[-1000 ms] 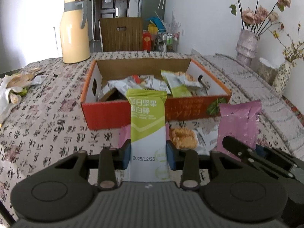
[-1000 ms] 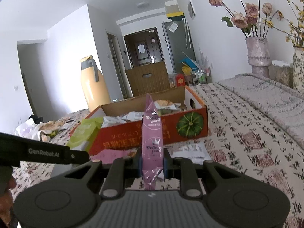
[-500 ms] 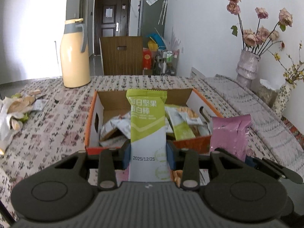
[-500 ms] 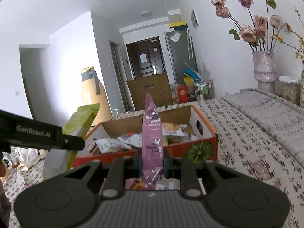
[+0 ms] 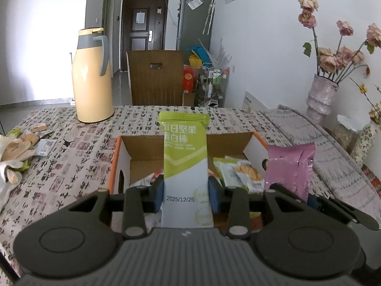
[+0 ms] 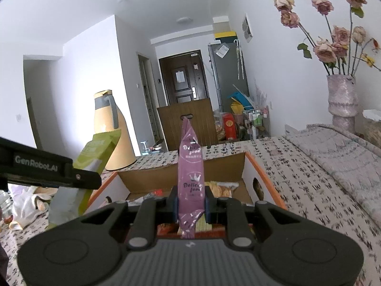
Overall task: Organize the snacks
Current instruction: 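Carry the pink packet and green bar into the box and open both grippers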
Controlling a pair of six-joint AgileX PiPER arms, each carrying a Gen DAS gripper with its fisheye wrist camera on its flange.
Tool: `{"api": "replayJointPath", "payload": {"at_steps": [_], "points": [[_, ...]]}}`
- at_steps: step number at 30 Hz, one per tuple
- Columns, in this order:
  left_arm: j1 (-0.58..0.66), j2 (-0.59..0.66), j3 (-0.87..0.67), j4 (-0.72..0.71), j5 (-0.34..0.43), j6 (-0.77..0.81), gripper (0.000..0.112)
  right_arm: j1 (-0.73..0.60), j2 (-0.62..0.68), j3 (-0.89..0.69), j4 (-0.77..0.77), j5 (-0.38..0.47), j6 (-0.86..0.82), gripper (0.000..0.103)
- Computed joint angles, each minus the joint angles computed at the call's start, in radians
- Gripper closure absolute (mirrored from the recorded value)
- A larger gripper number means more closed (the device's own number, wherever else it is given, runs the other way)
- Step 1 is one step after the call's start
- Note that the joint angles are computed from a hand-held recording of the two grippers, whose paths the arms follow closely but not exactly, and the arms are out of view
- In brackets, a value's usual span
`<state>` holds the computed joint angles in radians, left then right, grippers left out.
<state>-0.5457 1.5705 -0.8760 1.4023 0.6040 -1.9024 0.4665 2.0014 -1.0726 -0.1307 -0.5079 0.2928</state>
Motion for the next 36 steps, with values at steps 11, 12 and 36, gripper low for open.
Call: {"api": "replayJointPath", "payload": {"at_steps": [11,12,36], "points": [[0.143,0.127,-0.123,0.090,-0.113,-0.026,0.074,-0.010,0.152,-0.292,-0.095,0.143,0.076,0.084],[0.151,0.138,-0.131,0.102,-0.115,-0.037,0.074,-0.012,0.166,-0.318,-0.107,0.155,0.088,0.084],[0.224,0.272,-0.188,0.106,-0.141,-0.066,0.034,-0.016,0.257,-0.435,-0.124,0.240,0.101,0.057]]}}
